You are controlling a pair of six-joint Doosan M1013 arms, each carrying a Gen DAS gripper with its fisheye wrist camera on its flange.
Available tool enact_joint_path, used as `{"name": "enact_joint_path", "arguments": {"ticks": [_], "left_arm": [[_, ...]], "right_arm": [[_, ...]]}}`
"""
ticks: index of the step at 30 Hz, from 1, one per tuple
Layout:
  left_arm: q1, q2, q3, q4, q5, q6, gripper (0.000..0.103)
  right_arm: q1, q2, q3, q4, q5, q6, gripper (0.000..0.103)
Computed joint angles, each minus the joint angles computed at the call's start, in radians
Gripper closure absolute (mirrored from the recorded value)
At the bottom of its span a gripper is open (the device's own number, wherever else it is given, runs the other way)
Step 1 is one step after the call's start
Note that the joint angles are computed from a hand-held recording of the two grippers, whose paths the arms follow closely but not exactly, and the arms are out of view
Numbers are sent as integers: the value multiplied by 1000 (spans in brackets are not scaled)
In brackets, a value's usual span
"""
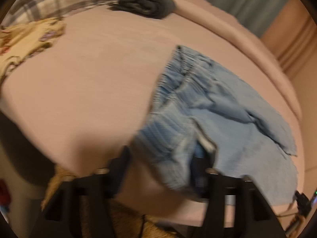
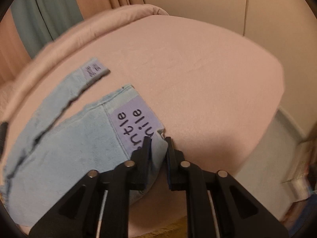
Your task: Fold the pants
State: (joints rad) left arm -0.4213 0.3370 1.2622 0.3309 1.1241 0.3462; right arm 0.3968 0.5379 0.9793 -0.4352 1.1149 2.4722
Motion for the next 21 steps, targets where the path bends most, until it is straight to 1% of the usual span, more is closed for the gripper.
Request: {"name": "enact_joint_path", "arguments": {"ticks": [1,2,3,4,5,6,7,8,9,10,11,12,13,14,16,17,19,20,21], "left_arm": [[-2,-1,-4,10,14,-4,25],[-5,-10,0,27,5,-11,25],[-7,-19,5,34,-16,-23,25],[-10,-22,1,41,-17,-31,24],[-15,-20,-11,56,2,-32,24],[-27,-13,-31,102,40,-37,24],[-39,-5,-49,156,82,-48,19],[-48,1,-63,213,135,-61,11],[-57,7,-75,268,190,-88,9],[-62,6,-75,298,215,-115,9],[-63,0,-69,314,212,-141,9],[-62,-15,-50,317,161,-167,9],[-58,-26,-34,306,94,-175,9],[-50,-30,-27,274,-10,-158,9],[-43,-37,-9,225,-156,-107,9],[-40,-26,-19,199,-197,-73,9],[-40,10,-62,146,-222,-1,9],[-41,30,-92,125,-221,32,9],[-41,53,-114,91,-238,84,9]], "right_arm": [[8,18,-39,-27,66,-12,65],[17,27,-66,-66,106,-17,59],[27,27,-76,-111,110,-13,46],[36,23,-82,-143,101,-5,32],[42,21,-87,-158,95,-4,27],[51,16,-90,-176,77,-7,22],[59,15,-96,-187,62,-17,20],[69,15,-104,-197,43,-39,20],[78,22,-117,-204,31,-58,18],[84,24,-123,-205,18,-76,15],[90,27,-129,-201,4,-89,14],[96,25,-125,-178,-16,-110,14],[98,28,-128,-143,-33,-140,14],[97,36,-137,-80,-51,-192,14],[97,58,-165,8,-48,-260,14],[100,74,-185,35,-35,-280,14],[109,104,-227,71,-1,-308,14],[116,110,-234,85,-2,-319,14],[123,124,-254,105,-6,-335,14]]}}
